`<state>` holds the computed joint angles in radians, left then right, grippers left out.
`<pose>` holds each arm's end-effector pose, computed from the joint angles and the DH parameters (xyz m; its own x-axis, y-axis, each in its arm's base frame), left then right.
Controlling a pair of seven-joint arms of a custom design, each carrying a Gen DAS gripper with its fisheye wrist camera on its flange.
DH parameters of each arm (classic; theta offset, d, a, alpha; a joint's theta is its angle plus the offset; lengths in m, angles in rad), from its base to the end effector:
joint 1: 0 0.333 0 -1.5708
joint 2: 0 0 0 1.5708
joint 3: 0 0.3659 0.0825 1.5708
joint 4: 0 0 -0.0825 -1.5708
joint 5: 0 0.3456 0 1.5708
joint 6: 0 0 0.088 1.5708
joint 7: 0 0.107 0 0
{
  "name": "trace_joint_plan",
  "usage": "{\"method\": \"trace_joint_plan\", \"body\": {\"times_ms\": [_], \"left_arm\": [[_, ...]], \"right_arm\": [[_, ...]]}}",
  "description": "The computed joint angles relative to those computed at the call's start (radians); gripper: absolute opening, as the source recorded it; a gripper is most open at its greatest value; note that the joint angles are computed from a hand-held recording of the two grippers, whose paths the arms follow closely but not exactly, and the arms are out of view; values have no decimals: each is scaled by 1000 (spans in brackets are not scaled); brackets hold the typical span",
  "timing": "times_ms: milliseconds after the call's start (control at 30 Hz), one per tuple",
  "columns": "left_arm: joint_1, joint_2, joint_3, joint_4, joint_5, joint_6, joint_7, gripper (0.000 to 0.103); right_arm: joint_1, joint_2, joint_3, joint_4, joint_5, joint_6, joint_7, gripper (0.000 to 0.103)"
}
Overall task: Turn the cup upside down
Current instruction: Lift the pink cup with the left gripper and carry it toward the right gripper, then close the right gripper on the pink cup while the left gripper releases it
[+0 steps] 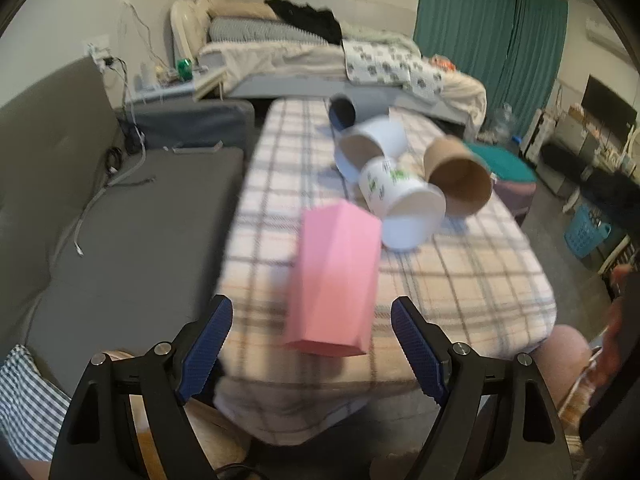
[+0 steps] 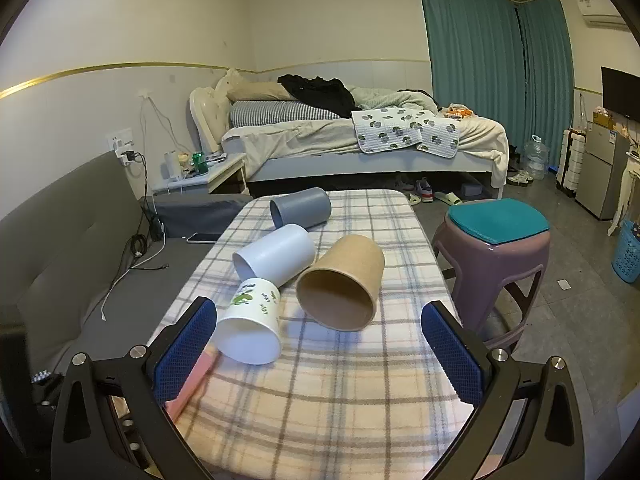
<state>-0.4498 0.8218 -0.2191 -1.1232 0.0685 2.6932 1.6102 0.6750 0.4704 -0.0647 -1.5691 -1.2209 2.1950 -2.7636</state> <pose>0.6803 -0.4432 0.4621 -0.6063 -0.7923 0.0684 -0.6013 0.4004 -0.6914 0.5868 0.3807 0.4694 -0.5205 -0.8448 -0.1242 -0.3631 0.3507 -0.8632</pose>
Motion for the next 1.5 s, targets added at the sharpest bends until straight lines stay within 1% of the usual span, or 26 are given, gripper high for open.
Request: {"method": "trace_joint_plan", "body": {"times_ms": [33, 67, 133, 233, 333, 400, 433, 500, 567, 633, 667, 700, 733, 800, 867, 933, 967, 1000, 1067, 1167, 1233, 1333, 1400, 1500], "left_arm": [[13, -18, -4, -28, -5, 36, 3, 87], [19, -28, 4, -42, -3, 66, -1, 89], [9, -30, 52, -37, 24, 117, -32, 91], [-2, -3, 111, 15, 72, 142, -66, 91], [9, 44, 120, 99, 87, 116, -81, 91], [25, 64, 105, 134, 83, 92, -77, 91], [31, 72, 101, 148, 81, 83, -77, 91], [29, 79, 112, 159, 91, 82, -84, 91], [15, 87, 140, 170, 114, 81, -103, 91], [16, 101, 138, 197, 118, 58, -108, 91], [23, 108, 126, 209, 113, 47, -104, 91], [28, 110, 116, 213, 108, 40, -100, 91], [32, 113, 110, 218, 104, 36, -96, 91], [31, 120, 108, 229, 102, 30, -94, 91], [30, 124, 107, 237, 101, 20, -91, 91], [32, 122, 99, 234, 94, 11, -89, 91], [32, 125, 95, 240, 89, 4, -88, 91], [32, 129, 92, 249, 85, -4, -87, 91], [32, 127, 91, 246, 81, -6, -87, 91], [29, 120, 93, 233, 82, -2, -86, 91], [26, 119, 93, 232, 83, -6, -85, 91], [24, 129, 91, 254, 79, -27, -85, 91], [24, 134, 89, 263, 74, -35, -87, 91], [24, 143, 87, 280, 68, -53, -91, 91]], "right_arm": [[5, 6, 2, 14, 6, -11, -1, 103], [9, 11, 2, 24, 10, -17, -2, 103], [16, 31, 5, 58, 31, -27, -8, 103], [23, 84, 6, 133, 95, -31, -48, 103], [31, 164, 4, 235, 175, -7, -106, 103], [29, 243, 14, 345, 251, -6, -191, 103], [31, 266, 11, 378, 274, -3, -213, 103], [29, 328, 11, 463, 328, 8, -267, 103], [21, 403, 18, 573, 395, 4, -342, 103], [18, 460, 14, 654, 448, -1, -383, 102], [17, 488, 13, 693, 476, -4, -401, 101], [12, 519, 14, 737, 507, -9, -427, 97], [8, 534, 13, 753, 531, -2, -442, 89], [4, 549, 9, 763, 575, 19, -460, 84], [8, 529, -12, 712, 594, 75, -443, 81], [11, 514, -29, 676, 613, 130, -449, 68], [14, 517, -36, 680, 625, 139, -465, 66], [20, 519, -46, 686, 634, 142, -486, 60], [34, 515, -69, 678, 652, 153, -505, 59], [48, 478, -104, 609, 673, 203, -490, 58], [59, 455, -125, 572, 670, 224, -478, 57], [78, 431, -155, 547, 640, 232, -470, 56], [83, 414, -166, 537, 617, 230, -476, 56], [67, 400, -153, 531, 615, 228, -501, 55]]}}
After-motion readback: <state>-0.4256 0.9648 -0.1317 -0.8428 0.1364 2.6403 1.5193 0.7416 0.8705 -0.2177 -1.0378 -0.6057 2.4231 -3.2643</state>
